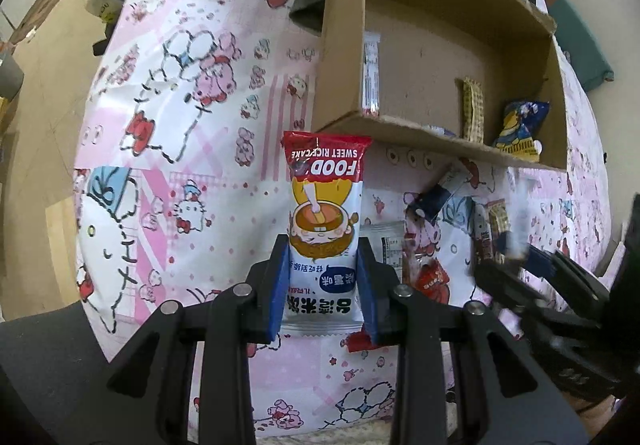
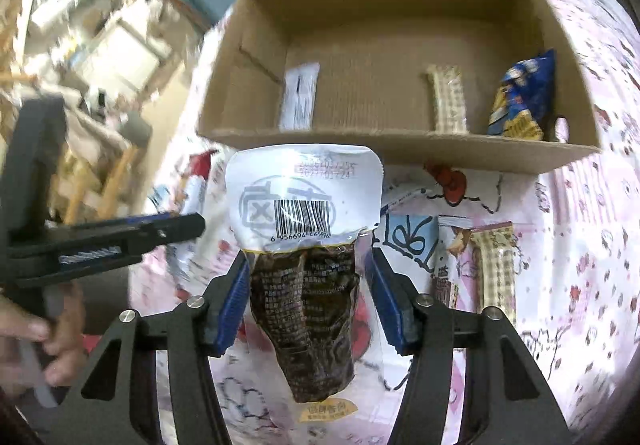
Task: Organize snacks
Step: 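Lift rice cake packet with left tool while right tool grasps chocolate bar, then carry rice cake packet and chocolate bar into the box, open both tools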
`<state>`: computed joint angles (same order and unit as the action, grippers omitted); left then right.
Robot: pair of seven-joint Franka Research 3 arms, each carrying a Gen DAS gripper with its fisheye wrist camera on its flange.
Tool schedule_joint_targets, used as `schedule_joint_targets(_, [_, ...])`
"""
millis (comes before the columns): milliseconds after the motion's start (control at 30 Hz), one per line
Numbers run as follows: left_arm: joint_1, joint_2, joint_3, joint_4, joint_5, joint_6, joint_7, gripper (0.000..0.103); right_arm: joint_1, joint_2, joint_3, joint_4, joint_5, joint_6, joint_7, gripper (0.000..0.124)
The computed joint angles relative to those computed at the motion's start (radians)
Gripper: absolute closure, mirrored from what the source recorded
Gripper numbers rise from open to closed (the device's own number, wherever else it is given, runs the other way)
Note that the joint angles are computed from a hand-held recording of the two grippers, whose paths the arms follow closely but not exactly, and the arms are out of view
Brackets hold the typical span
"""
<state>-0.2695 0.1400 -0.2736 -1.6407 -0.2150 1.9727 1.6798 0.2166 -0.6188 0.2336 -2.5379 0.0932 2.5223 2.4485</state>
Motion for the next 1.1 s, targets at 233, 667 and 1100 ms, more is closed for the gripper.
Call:
schedule_joint_targets(233, [-0.01,-0.059,0.001,-0.017,0.014,0.158,-0.007,0.076,-0.073,-0.123,0.02,-0.004,-0.027,0.014,0.088,0.065])
schedule_joint_targets(667, [-0.05,0.104,-0.03,0.269,0.034,0.17,0.031,0.076,-0.191,-0.061,0.022,0.096,-0.097,0.074,0.124,0.065])
schedule_joint_targets(1100, [-0.136,0.347,-0.048,0.577,0.122,0.103,-0.022,0.075,-0.291,0.023,-0.038,0.101,-0.152,0.162,0.104,0.065])
